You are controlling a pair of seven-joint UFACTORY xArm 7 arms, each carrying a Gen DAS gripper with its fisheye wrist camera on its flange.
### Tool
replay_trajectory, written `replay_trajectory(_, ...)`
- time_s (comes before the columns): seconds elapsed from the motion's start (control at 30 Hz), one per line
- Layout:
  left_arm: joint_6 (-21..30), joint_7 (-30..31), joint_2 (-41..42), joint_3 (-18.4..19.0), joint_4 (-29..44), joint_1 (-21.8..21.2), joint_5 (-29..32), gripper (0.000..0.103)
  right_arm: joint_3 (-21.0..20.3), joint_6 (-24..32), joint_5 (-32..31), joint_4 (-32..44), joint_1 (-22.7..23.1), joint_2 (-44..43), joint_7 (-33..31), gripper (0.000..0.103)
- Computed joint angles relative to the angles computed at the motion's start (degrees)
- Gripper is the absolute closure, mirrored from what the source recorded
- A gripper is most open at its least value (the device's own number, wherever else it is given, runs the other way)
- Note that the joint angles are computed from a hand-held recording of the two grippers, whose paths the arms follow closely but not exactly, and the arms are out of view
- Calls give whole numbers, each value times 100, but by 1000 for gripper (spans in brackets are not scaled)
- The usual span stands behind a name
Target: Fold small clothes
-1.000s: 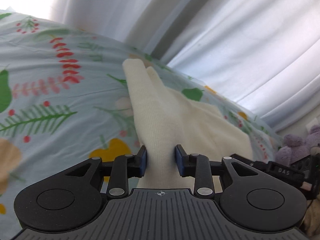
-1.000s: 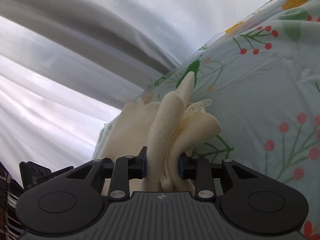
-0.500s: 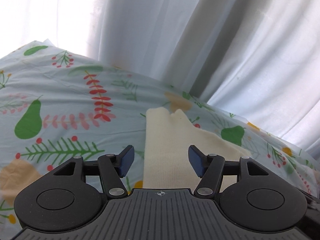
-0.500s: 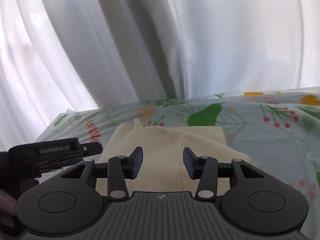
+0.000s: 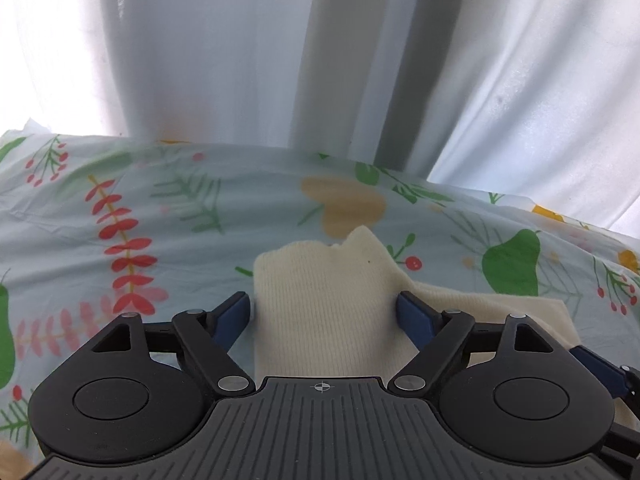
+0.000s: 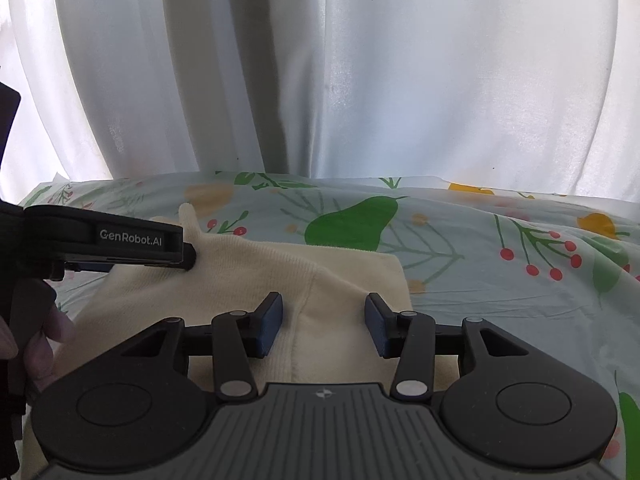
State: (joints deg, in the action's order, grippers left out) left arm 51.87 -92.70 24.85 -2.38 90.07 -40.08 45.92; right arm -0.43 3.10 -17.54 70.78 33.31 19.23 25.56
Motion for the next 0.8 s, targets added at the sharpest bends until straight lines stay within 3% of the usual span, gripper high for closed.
replay_trajectory(0.1, -100, -210, 52, 72, -10, 47, 36, 14, -475, -45, -260, 54, 387, 61, 400, 59)
replay_trajectory(0.2, 296, -46, 245, 119, 263, -12, 89, 13, -696, -60, -411, 79, 541, 97, 728, 56)
replay_trajectory(0.27, 289, 0, 186, 93, 226, 12, 4, 14, -757, -31, -463, 73, 574, 84, 918, 52)
replay_trajectory(0.33, 171, -119, -80, 50, -40, 2, -1, 20, -686, 45, -409, 37, 479, 33, 1105, 40)
replay_trajectory(0.43, 168, -182, -652, -175, -589, -55, -5, 22, -574, 34, -293, -294, 321, -257, 1433, 40)
replay_trajectory(0.53, -97, -791, -1403, -483, -1469, -124, 264, 22, -1146, -108, -1314, -822, 768, -764, 2121, 41)
replay_trajectory(0.57, -100, -988, -1554, -610, -1645, -141, 296, 22, -1389, -359, -1825, -1034, 931, -927, 2399, 41)
replay_trajectory(0.63, -83, -989, -1591, -824, -1696, -85, 245, 21, -1684, -344, -2651, -1109, 1194, -1054, 2818, 41)
replay_trajectory(0.7, 98, -877, -1420, -915, -1498, -48, 187, 20, -1433, -97, -2727, -936, 1026, -961, 2604, 41)
replay_trajectory(0.8, 373, -836, -1239, -902, -1174, -61, 61, 20, -762, 534, -2030, -433, 519, -717, 1893, 43)
